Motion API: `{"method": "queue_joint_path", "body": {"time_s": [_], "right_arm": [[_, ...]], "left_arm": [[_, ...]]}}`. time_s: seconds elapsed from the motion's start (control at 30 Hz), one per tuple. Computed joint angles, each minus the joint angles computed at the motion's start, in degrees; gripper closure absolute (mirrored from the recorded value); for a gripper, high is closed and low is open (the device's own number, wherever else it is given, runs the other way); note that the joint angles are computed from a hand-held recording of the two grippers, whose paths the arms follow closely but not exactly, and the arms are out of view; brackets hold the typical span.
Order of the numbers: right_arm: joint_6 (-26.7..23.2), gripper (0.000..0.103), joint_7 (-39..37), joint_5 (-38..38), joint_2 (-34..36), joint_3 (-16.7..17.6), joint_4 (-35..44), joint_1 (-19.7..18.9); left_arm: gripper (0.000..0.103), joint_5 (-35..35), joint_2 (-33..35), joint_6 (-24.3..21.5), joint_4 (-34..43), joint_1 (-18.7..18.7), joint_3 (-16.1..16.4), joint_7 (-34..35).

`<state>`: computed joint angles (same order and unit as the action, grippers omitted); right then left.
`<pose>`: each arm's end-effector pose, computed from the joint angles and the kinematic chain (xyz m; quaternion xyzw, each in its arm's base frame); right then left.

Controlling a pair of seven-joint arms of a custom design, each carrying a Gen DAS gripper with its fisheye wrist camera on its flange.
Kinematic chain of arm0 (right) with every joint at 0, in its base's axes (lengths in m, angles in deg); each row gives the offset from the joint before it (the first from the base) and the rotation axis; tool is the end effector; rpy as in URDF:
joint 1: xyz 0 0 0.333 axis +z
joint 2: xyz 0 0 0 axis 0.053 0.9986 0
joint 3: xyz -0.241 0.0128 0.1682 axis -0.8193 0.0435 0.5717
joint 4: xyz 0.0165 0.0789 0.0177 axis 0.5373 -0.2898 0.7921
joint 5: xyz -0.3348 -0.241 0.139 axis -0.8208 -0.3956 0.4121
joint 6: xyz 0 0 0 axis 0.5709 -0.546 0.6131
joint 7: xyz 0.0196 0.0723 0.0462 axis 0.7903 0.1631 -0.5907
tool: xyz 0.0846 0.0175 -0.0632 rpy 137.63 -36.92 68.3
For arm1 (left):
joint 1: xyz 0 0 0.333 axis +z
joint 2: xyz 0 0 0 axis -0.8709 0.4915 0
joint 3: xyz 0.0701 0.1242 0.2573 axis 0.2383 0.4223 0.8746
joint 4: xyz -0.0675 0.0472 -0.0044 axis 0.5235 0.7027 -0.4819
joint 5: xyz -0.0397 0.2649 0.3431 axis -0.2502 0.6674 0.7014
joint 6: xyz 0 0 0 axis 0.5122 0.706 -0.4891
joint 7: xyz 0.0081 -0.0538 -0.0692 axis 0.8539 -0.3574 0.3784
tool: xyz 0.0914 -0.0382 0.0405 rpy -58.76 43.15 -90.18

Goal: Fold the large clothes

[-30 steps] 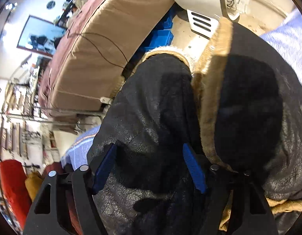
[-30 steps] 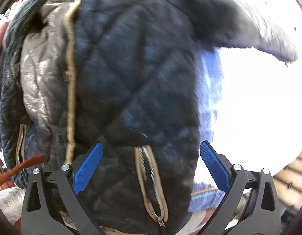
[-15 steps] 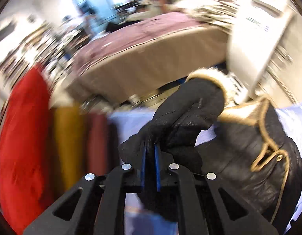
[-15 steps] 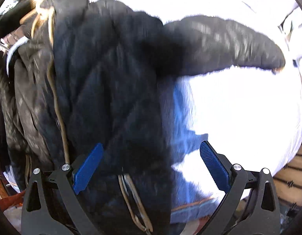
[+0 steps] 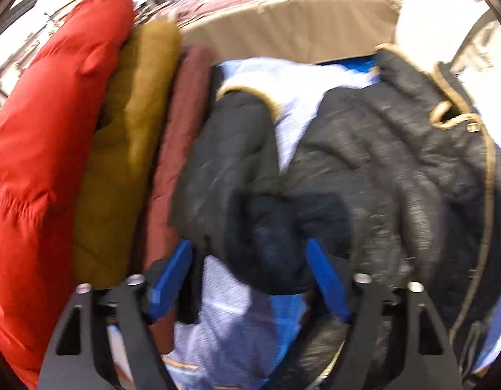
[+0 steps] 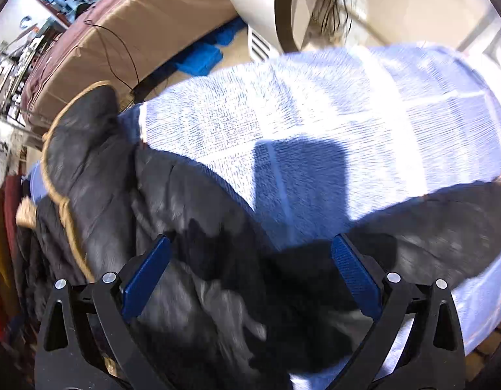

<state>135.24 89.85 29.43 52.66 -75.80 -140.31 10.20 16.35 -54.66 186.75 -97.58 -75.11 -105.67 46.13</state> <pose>0.5955 0.0753 0.4620 -0.6656 0.7380 0.0308 0.1067 0.3924 -0.2742 0.4888 -0.7711 0.5966 0.0004 0.2224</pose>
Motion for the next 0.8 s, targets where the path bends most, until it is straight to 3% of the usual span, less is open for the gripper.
{"method": "queue_joint_path", "body": {"time_s": [0.07,0.1,0.13,0.17,0.2,0.27,0.3,0.4,0.5,0.63,0.67,0.73,0.8], "right_arm": [[-1.0,0.013,0.9,1.8,4.1,0.4,1.4,0.4],[-1.7,0.022,0.7,3.0,5.2,0.6,1.6,0.3],[-1.3,0.032,-0.3,5.6,5.1,0.9,0.4,0.2],[0.6,0.058,-1.8,9.2,4.0,1.2,-2.1,0.2],[2.1,0.073,-3.4,12.7,2.5,1.1,-4.0,0.1],[5.4,0.088,-3.6,12.9,-1.2,0.8,-7.1,0.1],[6.7,0.09,-3.1,12.5,-3.0,0.4,-8.3,0.1],[9.5,0.092,-2.4,12.8,-7.8,-1.8,-10.2,-0.7],[9.0,0.092,0.9,6.9,-10.8,-2.6,-9.7,-1.9],[9.0,0.089,4.2,6.0,-10.7,-4.2,-11.1,-2.6],[8.2,0.083,4.3,6.9,-10.8,-4.6,-12.5,-2.6],[11.2,0.07,7.3,7.8,-12.1,-3.9,-16.7,-2.4],[14.8,0.048,11.3,6.5,-16.4,-2.8,-20.6,-2.2]], "left_arm": [[0.023,2.3,2.5,0.6,2.5,1.9,-1.9,-0.1],[0.021,3.3,2.5,0.6,2.5,0.5,-0.5,0.1],[0.02,3.5,2.1,0.6,2.2,0.3,-0.4,0.4],[0.02,4.0,2.7,0.9,2.4,0.5,-0.3,0.5],[0.02,4.7,4.5,1.8,3.4,1.1,0.2,1.0],[0.02,4.6,5.8,2.4,3.8,0.9,0.3,0.8],[0.02,4.7,6.8,3.0,4.1,0.9,0.4,0.5],[0.02,4.3,7.7,3.9,5.0,0.2,1.1,1.7],[0.02,5.2,10.2,7.5,5.7,-0.4,1.1,1.8],[0.017,6.4,14.1,10.0,6.8,-1.5,1.0,2.6],[0.017,6.2,15.4,10.0,7.4,-1.9,1.2,2.9],[0.017,5.9,16.0,11.0,6.9,-2.8,1.7,3.4],[0.017,5.2,15.7,11.8,5.9,-3.4,2.0,4.0]]}}
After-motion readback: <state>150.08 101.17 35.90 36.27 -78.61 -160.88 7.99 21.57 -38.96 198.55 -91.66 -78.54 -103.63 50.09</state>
